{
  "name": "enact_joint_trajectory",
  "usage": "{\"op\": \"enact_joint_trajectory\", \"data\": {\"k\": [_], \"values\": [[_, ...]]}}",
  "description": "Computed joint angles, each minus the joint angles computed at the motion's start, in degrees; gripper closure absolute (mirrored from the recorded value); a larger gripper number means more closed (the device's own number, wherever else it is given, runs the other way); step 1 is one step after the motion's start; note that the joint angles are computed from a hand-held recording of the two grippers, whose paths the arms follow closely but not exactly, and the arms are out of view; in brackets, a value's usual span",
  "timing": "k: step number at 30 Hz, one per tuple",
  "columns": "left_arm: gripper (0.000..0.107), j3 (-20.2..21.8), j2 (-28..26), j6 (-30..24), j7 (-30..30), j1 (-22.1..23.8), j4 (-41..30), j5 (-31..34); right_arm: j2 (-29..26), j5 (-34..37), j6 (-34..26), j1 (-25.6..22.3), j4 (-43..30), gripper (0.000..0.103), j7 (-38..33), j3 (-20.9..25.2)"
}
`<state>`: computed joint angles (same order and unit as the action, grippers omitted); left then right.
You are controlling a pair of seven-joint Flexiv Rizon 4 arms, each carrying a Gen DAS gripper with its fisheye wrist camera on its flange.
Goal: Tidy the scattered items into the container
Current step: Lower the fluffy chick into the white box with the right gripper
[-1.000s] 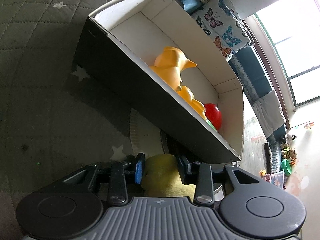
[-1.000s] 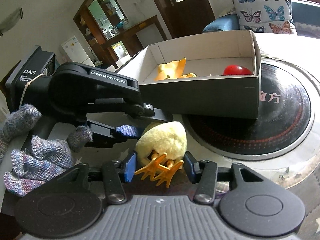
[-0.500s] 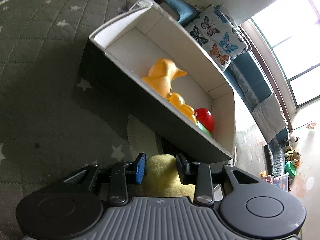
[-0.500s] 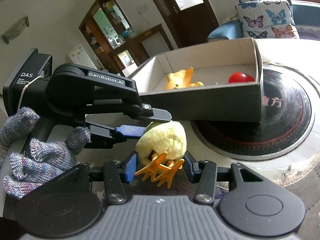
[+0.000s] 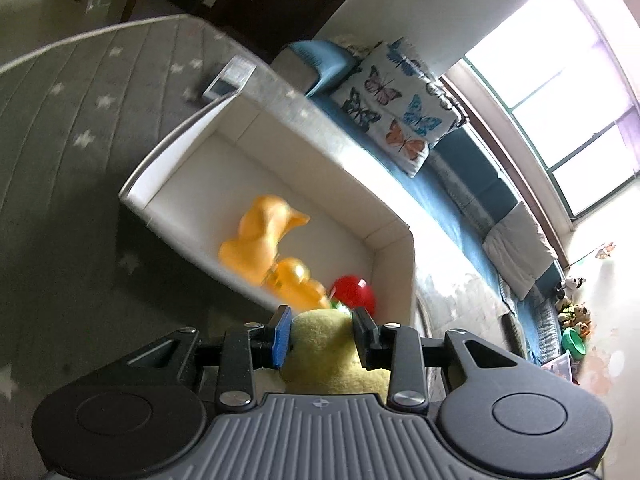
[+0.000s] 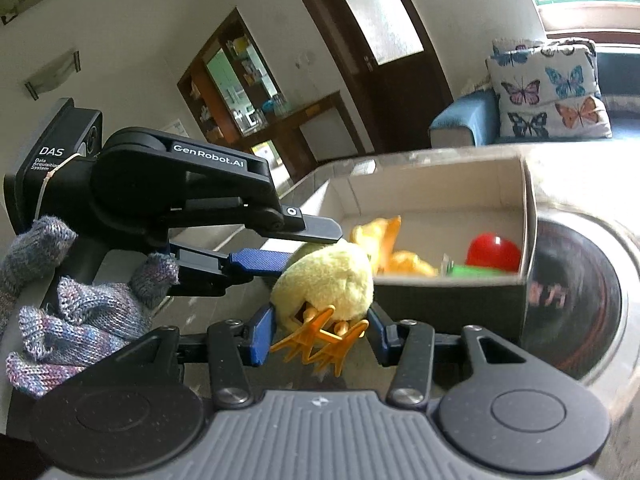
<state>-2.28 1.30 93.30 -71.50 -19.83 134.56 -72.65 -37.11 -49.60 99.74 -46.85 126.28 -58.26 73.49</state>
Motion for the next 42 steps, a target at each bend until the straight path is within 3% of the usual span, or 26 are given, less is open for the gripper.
{"op": "enact_joint_trajectory", "data": {"k": [5,11,22,31,40,42], "values": [[0.071,-1.5,-3.7,1.0,10.7,0.0,-6.2,-9.9,0.9,1.2,1.2,4.6,-4.0,0.055,0.0,-4.1],[0.072,-2.7,-8.5,-1.4,14.0,2.7,-11.5,-10.6,1.6,3.2,1.5,11.0,-8.2,0.055,-0.2,-10.6],[0.072,-4.9,-15.1,-3.3,21.0,5.7,-16.9,-14.1,-1.0,10.6,-3.4,16.8,-13.4,0.055,-5.1,-14.3],[0.072,-4.7,-16.1,-2.8,20.1,6.2,-16.1,-10.8,1.9,17.0,-5.9,23.5,-15.2,0.055,-8.2,-20.1],[0.072,-5.0,-14.9,-1.3,22.8,5.8,-14.6,-12.5,5.7,22.9,-8.3,27.9,-15.6,0.053,-11.5,-23.4],[0.072,-4.8,-14.4,-1.2,22.7,5.7,-14.0,-12.1,7.6,24.1,-8.3,30.3,-15.1,0.053,-11.5,-26.0]]}}
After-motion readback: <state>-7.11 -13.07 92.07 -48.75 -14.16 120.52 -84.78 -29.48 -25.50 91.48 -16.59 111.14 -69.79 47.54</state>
